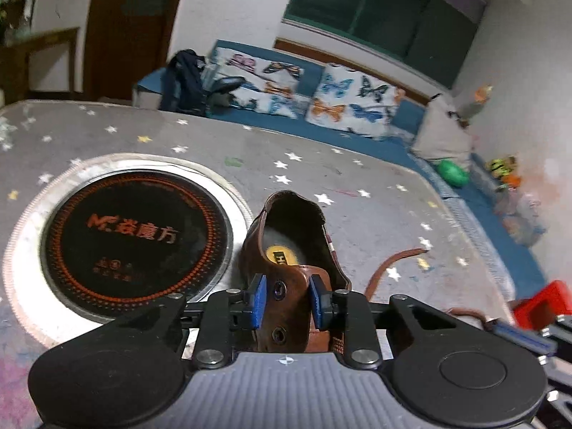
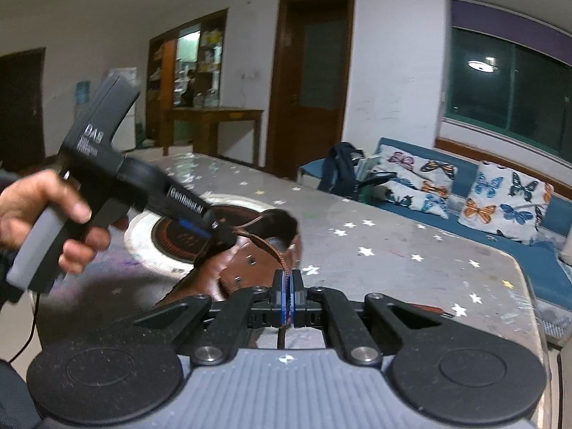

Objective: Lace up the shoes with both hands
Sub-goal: 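Push the lace tip into the next eyelet with the right gripper while the left gripper holds the flap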

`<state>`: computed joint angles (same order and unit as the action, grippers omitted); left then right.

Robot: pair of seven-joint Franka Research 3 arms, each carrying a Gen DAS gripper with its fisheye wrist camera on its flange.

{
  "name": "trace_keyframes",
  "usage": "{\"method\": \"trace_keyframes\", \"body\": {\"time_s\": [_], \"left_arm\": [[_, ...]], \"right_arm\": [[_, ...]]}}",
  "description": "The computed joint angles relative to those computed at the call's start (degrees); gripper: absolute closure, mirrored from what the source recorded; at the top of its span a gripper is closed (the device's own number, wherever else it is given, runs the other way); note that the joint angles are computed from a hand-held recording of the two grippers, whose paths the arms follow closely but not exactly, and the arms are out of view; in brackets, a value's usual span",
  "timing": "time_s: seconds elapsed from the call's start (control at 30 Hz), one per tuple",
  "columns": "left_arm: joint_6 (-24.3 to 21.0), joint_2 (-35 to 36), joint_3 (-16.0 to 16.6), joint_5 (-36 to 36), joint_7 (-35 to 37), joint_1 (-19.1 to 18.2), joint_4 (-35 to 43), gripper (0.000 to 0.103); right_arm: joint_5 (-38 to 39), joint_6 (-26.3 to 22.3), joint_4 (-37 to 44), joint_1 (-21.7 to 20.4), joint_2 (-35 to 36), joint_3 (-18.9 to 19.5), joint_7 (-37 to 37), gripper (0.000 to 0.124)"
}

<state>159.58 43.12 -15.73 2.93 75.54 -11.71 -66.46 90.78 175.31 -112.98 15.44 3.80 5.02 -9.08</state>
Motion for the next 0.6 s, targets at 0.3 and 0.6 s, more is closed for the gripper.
{"method": "trace_keyframes", "body": {"time_s": [0.3, 0.6], "left_arm": [[-1.7, 4.5, -19.1, -18.0, 22.7, 14.6, 0.4, 0.075], [-7.4, 11.9, -31.0, -33.4, 41.8, 23.0, 3.8, 0.075]], "right_arm": [[-10.7, 0.9, 1.2, 0.4, 3.2, 1.6, 8.2, 0.122], [-18.9, 4.4, 2.4, -0.1, 6.2, 4.5, 11.9, 0.122]]}}
